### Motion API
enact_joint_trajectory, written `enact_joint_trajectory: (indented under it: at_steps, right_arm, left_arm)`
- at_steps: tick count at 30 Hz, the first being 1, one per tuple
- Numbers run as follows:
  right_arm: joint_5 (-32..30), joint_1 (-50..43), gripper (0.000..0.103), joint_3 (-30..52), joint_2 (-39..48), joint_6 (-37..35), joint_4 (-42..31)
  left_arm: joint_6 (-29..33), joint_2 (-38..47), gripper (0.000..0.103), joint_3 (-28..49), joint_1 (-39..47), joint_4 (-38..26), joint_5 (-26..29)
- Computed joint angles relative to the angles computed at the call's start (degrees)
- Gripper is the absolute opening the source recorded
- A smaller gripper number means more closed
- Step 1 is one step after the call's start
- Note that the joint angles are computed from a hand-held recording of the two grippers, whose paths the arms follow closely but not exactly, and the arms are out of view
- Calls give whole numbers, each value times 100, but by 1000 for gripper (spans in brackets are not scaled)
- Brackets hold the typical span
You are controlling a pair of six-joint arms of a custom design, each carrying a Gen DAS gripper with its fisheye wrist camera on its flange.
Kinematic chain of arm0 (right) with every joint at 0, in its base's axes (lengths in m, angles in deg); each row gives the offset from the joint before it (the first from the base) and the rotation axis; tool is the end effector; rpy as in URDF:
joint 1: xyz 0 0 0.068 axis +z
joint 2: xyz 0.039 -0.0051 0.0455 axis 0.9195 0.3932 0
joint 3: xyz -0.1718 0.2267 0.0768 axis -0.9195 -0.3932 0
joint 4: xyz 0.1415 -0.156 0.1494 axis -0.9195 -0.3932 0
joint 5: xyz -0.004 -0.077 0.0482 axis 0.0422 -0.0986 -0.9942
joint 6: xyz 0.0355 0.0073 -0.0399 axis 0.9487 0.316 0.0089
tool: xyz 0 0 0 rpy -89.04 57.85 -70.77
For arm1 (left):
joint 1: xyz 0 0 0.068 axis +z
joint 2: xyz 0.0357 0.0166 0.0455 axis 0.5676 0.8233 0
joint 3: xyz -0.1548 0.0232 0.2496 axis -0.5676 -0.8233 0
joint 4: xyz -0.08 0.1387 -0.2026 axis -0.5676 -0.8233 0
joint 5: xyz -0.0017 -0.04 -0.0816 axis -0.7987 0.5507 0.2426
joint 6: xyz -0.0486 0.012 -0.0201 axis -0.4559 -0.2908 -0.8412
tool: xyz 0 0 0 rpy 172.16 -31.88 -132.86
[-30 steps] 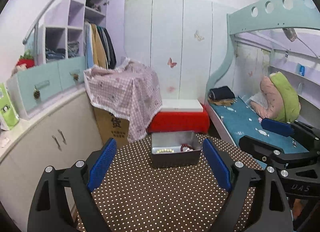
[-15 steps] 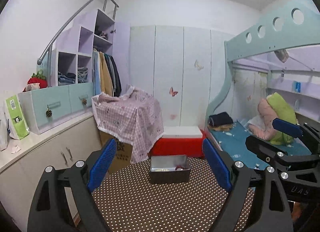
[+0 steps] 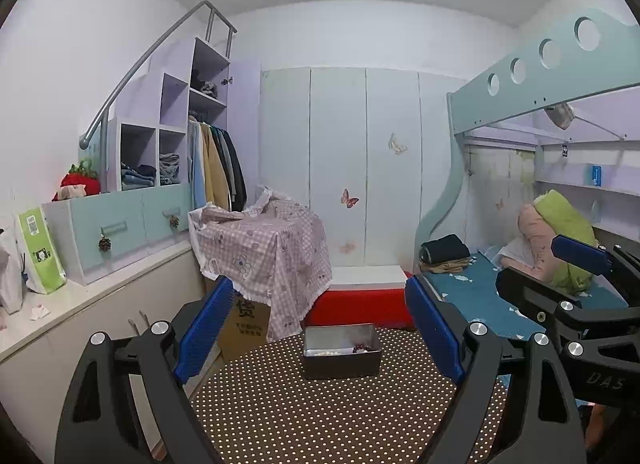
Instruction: Organize jewelry
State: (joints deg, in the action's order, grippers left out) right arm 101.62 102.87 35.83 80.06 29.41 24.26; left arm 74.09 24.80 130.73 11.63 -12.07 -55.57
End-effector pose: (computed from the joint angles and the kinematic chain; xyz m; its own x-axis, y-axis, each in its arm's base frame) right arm 0.3295 0.2270 0.3410 -0.2132 -0.0846 -0.9733 -0.3306 0.9437 -0.0096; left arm 0.3153 -0.1167 0.2968 -0.1613 0.0406 -0.9861 -0.0461 0.9978 0.0486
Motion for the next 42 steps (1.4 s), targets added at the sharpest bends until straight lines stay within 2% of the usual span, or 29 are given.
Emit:
enact_joint_trajectory:
  at_steps: [42]
  right_arm:
    - [39,36,85,-59,91,25,140]
  left_arm:
    - [54,111,85,62,5,91,7]
